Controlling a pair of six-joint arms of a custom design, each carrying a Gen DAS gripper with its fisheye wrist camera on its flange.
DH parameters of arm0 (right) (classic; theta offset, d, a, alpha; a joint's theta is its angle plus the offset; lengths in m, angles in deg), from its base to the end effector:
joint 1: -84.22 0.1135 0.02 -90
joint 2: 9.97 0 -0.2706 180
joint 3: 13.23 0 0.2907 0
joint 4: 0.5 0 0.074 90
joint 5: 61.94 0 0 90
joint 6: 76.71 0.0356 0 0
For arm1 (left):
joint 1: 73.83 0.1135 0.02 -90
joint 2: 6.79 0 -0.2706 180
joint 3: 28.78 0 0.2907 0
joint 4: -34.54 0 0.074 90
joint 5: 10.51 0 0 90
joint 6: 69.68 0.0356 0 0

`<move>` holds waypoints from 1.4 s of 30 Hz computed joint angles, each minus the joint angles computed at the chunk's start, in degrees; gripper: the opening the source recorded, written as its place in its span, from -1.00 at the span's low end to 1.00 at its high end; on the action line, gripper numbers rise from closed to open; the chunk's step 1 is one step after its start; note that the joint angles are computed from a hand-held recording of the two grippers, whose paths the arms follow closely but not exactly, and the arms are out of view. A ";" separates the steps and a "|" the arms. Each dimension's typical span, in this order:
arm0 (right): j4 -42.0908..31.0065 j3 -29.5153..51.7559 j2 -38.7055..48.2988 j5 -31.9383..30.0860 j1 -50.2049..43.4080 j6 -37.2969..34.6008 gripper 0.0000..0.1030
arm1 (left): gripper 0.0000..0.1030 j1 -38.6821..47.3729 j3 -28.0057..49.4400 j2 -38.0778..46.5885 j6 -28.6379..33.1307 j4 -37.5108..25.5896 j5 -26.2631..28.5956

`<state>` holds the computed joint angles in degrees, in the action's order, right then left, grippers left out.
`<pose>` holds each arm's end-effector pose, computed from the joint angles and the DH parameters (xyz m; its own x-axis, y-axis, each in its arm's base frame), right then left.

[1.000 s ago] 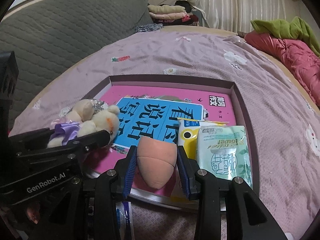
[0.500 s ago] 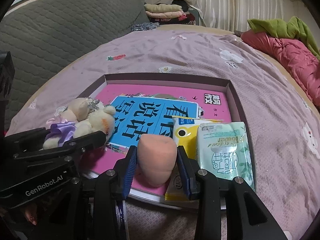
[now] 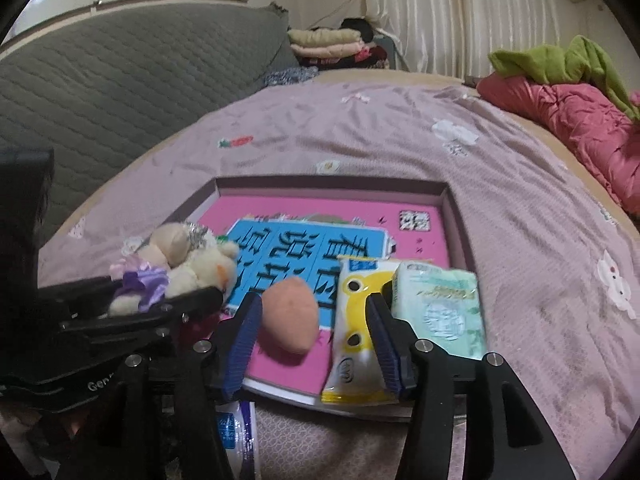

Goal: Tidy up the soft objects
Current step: 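Open both tools to release the bear and peach sponge in the tray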

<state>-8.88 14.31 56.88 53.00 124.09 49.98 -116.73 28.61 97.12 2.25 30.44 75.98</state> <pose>0.1709 0.1232 0.0996 -0.6723 0.1444 -0.7261 0.0477 0.9872 0.1521 0.2612 -0.2398 0.0806 -0.7402 0.2652 -0.6178 0.4433 0.8834 -0.1518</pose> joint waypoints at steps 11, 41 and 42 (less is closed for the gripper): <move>0.28 -0.72 -1.72 -0.89 -1.08 0.91 0.12 | -0.18 -0.56 0.27 -0.03 0.86 -0.02 1.74; 0.55 -4.09 -8.74 -1.90 -3.53 1.59 0.17 | -0.03 -2.79 -0.47 -1.47 3.53 0.90 -0.71; 0.63 -4.10 -8.68 -2.05 -3.56 1.63 0.17 | 0.00 -2.77 -0.56 -1.68 3.57 0.98 -0.81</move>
